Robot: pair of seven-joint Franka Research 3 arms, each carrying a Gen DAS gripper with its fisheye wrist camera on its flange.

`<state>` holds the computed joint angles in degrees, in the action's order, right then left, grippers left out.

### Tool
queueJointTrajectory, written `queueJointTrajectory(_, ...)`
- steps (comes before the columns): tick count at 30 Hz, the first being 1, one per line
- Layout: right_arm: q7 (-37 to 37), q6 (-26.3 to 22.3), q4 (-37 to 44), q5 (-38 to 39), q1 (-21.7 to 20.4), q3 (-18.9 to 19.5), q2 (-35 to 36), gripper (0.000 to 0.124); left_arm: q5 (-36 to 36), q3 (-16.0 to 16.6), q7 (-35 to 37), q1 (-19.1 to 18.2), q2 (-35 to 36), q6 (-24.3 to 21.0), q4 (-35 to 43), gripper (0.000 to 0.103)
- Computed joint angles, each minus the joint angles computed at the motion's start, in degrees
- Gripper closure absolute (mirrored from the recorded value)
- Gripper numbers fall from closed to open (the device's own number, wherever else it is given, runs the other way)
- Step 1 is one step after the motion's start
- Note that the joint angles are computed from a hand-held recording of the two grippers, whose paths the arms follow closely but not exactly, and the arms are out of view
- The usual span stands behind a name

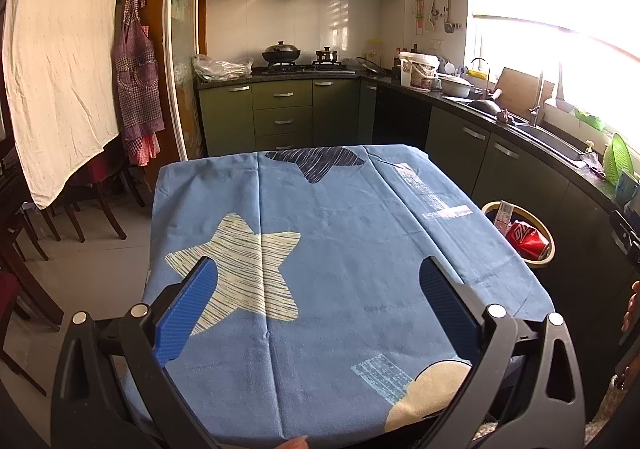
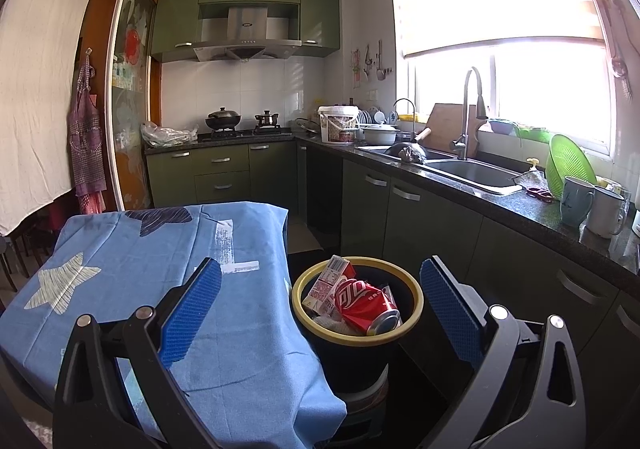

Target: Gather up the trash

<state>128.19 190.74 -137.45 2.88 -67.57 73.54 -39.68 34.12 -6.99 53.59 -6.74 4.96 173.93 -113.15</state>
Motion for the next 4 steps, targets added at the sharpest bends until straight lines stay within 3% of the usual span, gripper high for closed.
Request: queueJointTrajectory(4,0.2,-0.5,0.6,-0.2,-0.8,0.8,0.3,0.026,-0.6,0.0,0.8,0.1,0.9,-1.3,1.1,0.007)
